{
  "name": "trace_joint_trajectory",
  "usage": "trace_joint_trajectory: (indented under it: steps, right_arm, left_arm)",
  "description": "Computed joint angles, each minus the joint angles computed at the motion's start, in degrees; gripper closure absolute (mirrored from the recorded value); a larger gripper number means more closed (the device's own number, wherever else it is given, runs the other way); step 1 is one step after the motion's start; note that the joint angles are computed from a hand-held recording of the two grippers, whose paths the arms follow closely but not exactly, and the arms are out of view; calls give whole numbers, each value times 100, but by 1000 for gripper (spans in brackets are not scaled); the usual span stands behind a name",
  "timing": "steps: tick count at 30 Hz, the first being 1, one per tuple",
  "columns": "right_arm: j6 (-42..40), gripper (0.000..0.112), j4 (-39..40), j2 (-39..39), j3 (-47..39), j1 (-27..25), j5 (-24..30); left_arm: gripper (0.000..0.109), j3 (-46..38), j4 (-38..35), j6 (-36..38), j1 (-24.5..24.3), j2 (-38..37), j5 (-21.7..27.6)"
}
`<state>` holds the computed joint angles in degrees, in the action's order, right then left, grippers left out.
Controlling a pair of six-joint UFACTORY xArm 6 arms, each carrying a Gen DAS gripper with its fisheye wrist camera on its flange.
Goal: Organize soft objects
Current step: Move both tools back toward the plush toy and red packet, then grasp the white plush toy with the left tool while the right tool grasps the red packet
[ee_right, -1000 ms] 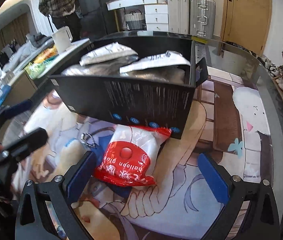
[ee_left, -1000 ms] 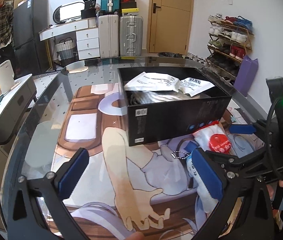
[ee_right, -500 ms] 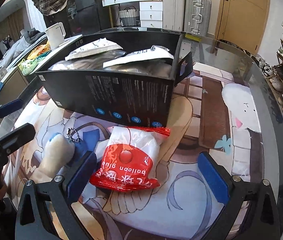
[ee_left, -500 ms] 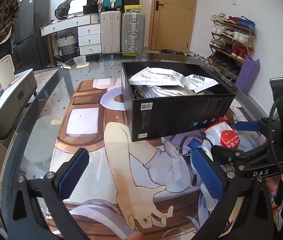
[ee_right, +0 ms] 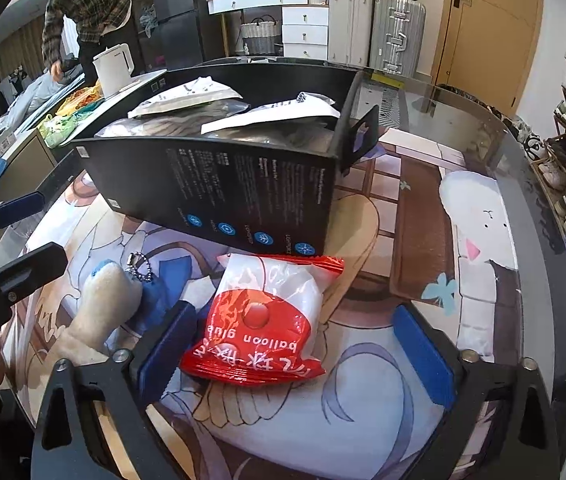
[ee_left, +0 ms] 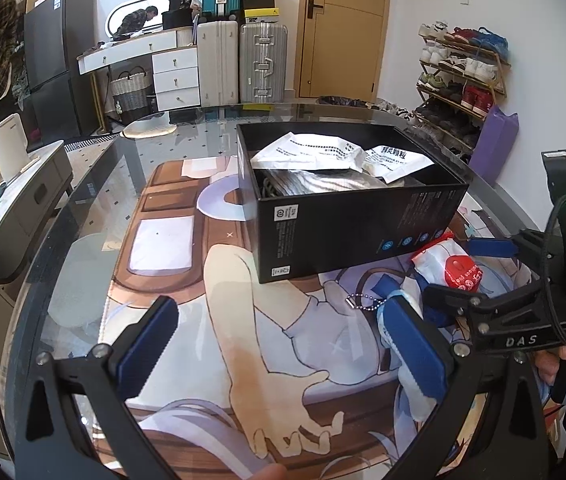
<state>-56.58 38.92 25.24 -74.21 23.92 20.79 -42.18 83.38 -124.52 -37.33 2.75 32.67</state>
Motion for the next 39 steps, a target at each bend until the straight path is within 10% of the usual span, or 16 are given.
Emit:
trace_joint_trajectory:
  steps: [8,15,39]
  right_arm:
    - [-1030,59,803,-233,90,-23,400]
    - [-1455,70,1007,-409,221,-82,439]
    - [-1794,63,826,-509,504,-160,477]
  left_arm:
    - [6,-40,-176,169,-43,15,39]
    - [6,-108,-265,293,-93,87,-22]
    - [6,-699,-1261,1647,-388,784,-454]
